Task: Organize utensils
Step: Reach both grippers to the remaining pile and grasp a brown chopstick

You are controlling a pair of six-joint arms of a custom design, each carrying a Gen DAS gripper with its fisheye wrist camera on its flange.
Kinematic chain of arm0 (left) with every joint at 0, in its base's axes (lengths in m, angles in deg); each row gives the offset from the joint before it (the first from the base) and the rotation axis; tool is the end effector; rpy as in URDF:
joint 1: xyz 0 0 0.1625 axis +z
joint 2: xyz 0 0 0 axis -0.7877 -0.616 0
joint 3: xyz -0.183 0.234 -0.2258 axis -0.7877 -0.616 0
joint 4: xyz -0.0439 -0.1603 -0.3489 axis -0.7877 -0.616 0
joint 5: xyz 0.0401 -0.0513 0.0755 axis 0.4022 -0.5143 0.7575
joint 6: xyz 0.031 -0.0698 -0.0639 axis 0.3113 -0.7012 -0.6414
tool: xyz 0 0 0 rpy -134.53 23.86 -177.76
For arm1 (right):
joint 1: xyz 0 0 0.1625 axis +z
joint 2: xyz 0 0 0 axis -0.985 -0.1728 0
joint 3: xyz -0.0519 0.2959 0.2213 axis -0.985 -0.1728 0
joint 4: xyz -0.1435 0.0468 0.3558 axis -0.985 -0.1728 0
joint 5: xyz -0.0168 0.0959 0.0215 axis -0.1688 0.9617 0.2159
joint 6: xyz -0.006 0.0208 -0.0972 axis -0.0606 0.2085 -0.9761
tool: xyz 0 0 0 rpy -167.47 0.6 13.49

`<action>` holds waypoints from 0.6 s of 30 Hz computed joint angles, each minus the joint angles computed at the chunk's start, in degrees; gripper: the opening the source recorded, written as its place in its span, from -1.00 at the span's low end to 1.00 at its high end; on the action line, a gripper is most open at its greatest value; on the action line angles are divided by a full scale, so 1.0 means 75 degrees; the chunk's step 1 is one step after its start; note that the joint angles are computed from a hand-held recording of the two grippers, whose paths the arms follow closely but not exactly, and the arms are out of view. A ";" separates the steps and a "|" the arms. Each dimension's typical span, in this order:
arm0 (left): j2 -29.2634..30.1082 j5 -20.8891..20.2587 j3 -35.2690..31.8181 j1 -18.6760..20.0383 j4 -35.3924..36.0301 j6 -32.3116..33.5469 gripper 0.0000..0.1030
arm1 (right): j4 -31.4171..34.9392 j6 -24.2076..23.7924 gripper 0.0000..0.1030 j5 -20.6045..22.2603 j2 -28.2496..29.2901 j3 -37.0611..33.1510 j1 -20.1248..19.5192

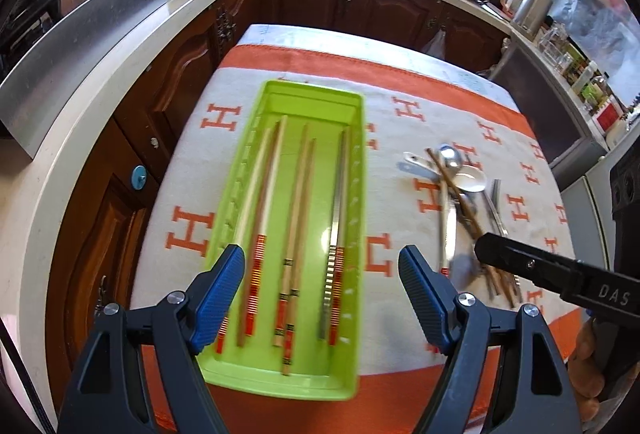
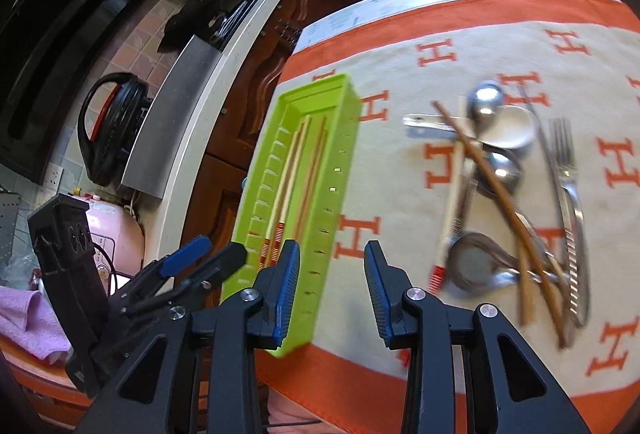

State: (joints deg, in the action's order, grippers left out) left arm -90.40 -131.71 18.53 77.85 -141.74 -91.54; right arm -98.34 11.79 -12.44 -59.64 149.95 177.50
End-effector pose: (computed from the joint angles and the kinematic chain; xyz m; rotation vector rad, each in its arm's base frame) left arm -0.4544 -0.4360 0.1554 0.4130 2.4833 -0.5332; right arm 0.1706 -0.4254 0.4041 -0.0778 -2.9470 0.5676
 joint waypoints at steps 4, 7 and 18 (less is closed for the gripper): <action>0.0245 -0.0193 -0.0190 -0.0123 -0.0158 0.0096 0.51 | 0.0373 -0.0098 -0.33 -0.0234 -0.0703 0.0165 -0.0279; 0.0589 -0.0620 -0.0502 -0.0107 -0.0369 0.0245 0.52 | 0.0443 -0.0224 -0.33 -0.0470 -0.1032 0.0199 -0.0480; 0.2248 -0.1750 -0.2179 0.0167 -0.0676 0.0537 0.52 | 0.0820 -0.1054 -0.49 -0.0593 -0.1534 -0.0227 -0.1422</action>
State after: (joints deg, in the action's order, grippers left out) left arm -73.54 -144.84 2.19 79.10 -146.80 -87.51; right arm -92.19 3.88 -16.89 -71.14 148.24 166.83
